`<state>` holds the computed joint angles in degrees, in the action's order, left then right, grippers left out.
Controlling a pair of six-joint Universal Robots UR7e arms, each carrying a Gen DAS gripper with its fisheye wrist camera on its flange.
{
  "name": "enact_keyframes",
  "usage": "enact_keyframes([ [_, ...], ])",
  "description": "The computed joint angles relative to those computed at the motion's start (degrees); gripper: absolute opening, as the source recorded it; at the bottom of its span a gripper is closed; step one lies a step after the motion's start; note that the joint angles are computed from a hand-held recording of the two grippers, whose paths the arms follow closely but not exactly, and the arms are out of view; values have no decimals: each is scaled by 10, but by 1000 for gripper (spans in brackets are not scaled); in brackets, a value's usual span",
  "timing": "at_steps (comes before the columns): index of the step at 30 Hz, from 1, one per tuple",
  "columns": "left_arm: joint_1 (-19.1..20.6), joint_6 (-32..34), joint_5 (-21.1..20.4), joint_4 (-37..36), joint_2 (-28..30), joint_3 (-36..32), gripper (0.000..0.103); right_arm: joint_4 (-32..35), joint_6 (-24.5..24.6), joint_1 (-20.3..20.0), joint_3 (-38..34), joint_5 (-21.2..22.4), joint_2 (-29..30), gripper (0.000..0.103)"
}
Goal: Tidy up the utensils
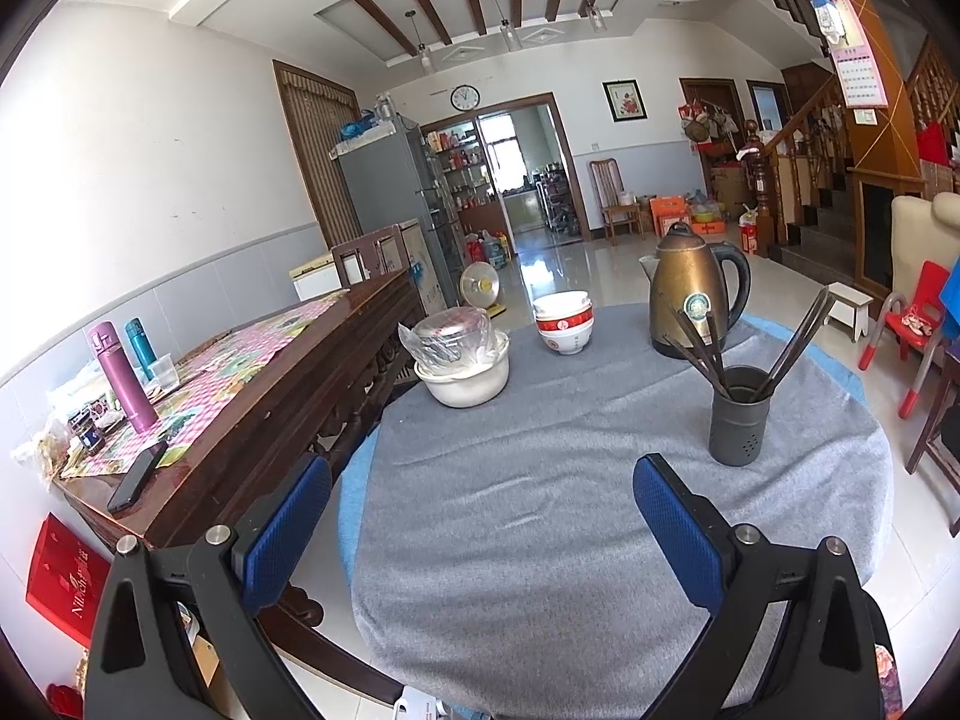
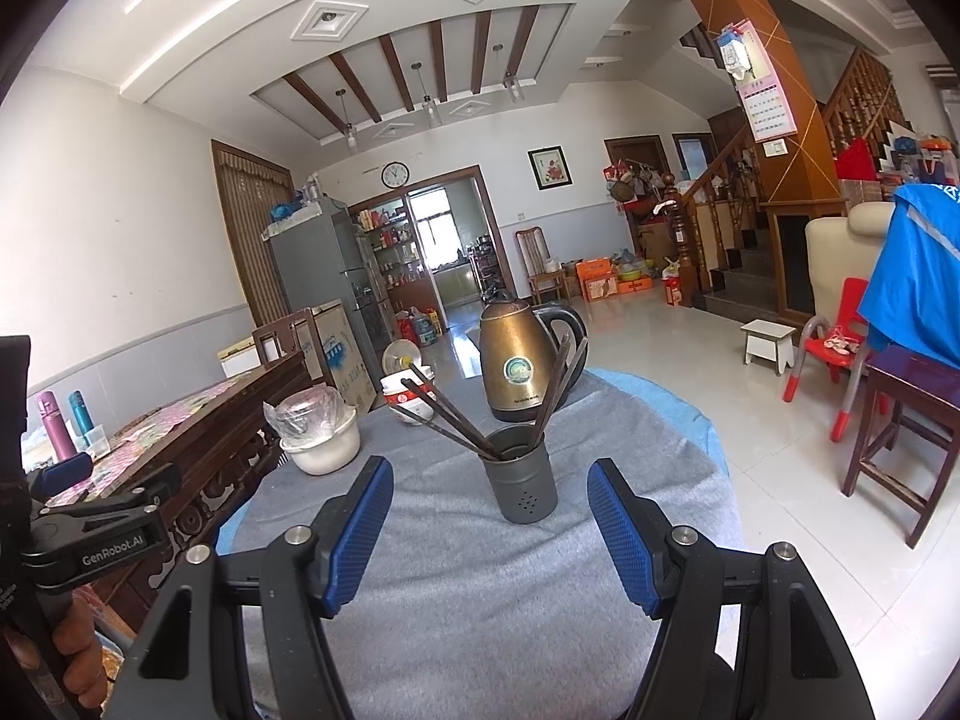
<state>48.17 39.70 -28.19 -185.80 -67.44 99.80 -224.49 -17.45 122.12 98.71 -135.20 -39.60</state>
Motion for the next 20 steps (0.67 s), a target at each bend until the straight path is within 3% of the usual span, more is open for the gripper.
enact_keyframes([
  [15, 30, -75, -14, 118, 73, -112, 101, 111, 8, -51, -73, 30, -3, 71],
  [20, 53, -78, -34, 119, 103, -150, 101, 150, 26, -86, -103, 30, 2, 71],
])
